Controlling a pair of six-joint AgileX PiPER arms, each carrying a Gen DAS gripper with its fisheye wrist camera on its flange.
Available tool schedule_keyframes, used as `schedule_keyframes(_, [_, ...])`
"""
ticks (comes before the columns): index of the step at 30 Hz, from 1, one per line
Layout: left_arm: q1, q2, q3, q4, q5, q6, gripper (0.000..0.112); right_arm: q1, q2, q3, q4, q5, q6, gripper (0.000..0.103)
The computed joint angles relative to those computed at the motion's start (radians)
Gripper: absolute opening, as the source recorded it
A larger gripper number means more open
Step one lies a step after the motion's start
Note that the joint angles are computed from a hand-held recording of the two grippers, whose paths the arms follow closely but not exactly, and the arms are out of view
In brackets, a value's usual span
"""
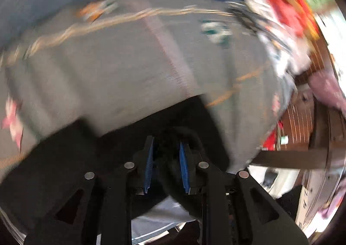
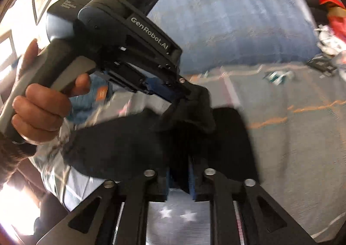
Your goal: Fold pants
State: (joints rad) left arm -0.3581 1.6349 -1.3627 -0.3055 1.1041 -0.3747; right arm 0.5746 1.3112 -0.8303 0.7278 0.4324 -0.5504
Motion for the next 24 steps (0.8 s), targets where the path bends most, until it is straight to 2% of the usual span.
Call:
schedule_keyframes(2, [0.08, -0.05, 0.127, -0.079, -0.043, 0.036, 0.019, 0.073, 0.035, -0.008, -0.094, -0.026, 0.098, 0.035])
schedule_keyframes(3, [0.138, -0.087, 0.197, -0.176, -0.071, 0.106, 0.019, 0.09, 0.038, -0.013, -0.135, -0.024, 0.136, 0.038])
schedule_keyframes(4, [0.183, -0.123, 0.249, -0.243, -0.083, 0.149, 0.019, 0.102, 0.028, -0.018, -0.171, -0.006, 0.164, 0.046])
schedule_keyframes(5, [0.206, -0.146, 0.278, -0.271, -0.09, 0.174, 0.022, 0.106, 0.004, -0.009, -0.171, 0.009, 0.159, 0.051])
schedule_keyframes(8, [0.203, -0.25, 0.343, -0.265, -0.135, 0.17, 0.038, 0.05, -0.098, 0.035, -0.109, 0.073, 0.071, 0.053])
schedule_keyframes(11, [0.181, -0.321, 0.398, -0.287, -0.184, 0.161, 0.038, -0.113, -0.15, 0.059, 0.043, 0.157, -0.051, 0.057])
schedule_keyframes(15, [0.241, -0.401, 0.521, -0.493, -0.248, 0.291, 0.038, -0.267, -0.112, 0.055, 0.105, 0.221, -0.041, 0.059])
schedule_keyframes(16, [0.243, -0.42, 0.55, -0.534, -0.265, 0.307, 0.042, -0.305, -0.09, 0.049, 0.142, 0.248, -0.063, 0.059])
schedule_keyframes(17, [0.233, -0.42, 0.564, -0.54, -0.28, 0.295, 0.05, -0.339, -0.059, 0.042, 0.185, 0.275, -0.085, 0.059])
schedule_keyframes(18, [0.218, -0.415, 0.567, -0.538, -0.288, 0.277, 0.052, -0.359, -0.035, 0.033, 0.209, 0.294, -0.096, 0.059])
schedule_keyframes(22, [0.113, -0.346, 0.537, -0.457, -0.323, 0.177, 0.053, -0.385, 0.03, 0.009, 0.257, 0.317, -0.115, 0.059])
schedule_keyframes(24, [0.085, -0.296, 0.527, -0.482, -0.346, 0.177, 0.053, -0.405, 0.054, 0.0, 0.276, 0.338, -0.119, 0.059])
